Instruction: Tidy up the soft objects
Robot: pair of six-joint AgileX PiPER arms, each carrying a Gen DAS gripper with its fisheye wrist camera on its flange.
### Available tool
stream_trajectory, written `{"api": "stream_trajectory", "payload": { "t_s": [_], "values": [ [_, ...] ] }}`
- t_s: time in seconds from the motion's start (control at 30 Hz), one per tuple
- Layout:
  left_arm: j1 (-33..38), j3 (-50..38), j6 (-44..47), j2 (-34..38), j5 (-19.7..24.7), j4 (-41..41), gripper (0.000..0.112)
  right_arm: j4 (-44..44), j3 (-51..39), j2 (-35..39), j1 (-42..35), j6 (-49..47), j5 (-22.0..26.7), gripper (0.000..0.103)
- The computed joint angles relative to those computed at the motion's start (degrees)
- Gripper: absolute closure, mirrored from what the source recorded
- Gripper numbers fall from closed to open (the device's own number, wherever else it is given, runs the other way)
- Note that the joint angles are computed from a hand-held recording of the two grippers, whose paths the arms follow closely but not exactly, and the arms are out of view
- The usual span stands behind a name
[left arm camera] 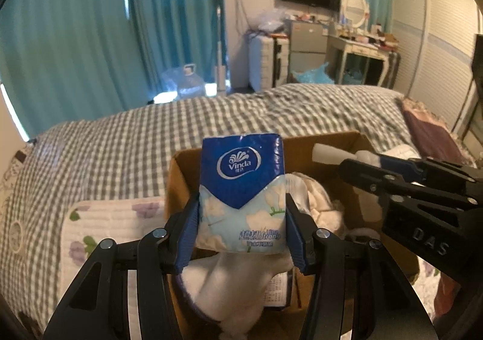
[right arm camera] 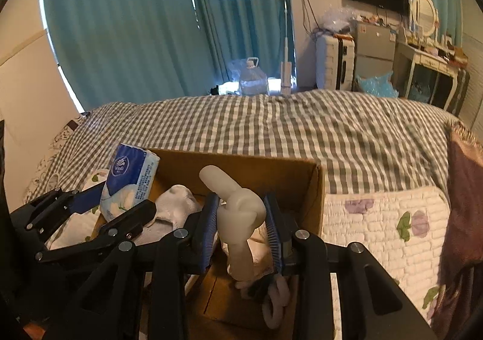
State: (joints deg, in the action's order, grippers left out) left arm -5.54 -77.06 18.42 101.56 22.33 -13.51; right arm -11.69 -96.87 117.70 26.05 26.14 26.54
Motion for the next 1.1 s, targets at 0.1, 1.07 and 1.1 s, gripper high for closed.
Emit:
{"api": "stream_trajectory", "payload": {
  "t_s": [0.1,1.07,1.1],
  "values": [
    [0.2,1.2,3.8,-1.2,0.4,-3.8,0.045,-4.4,1.5,-1.4,0.7,4.1,0.0,0.041],
    [-22.1,4.9,-50.0,-49.3,20.6,50.1,0.016,-53.1,16.5,-49.4,40.7,39.7,35.8,0.003],
    [-24.5,7.3,-54.1,-51.1,20.6,54.9,0.016,-55.8,18.0,-50.2,43.0,41.7,37.7,0.0]
  ]
}}
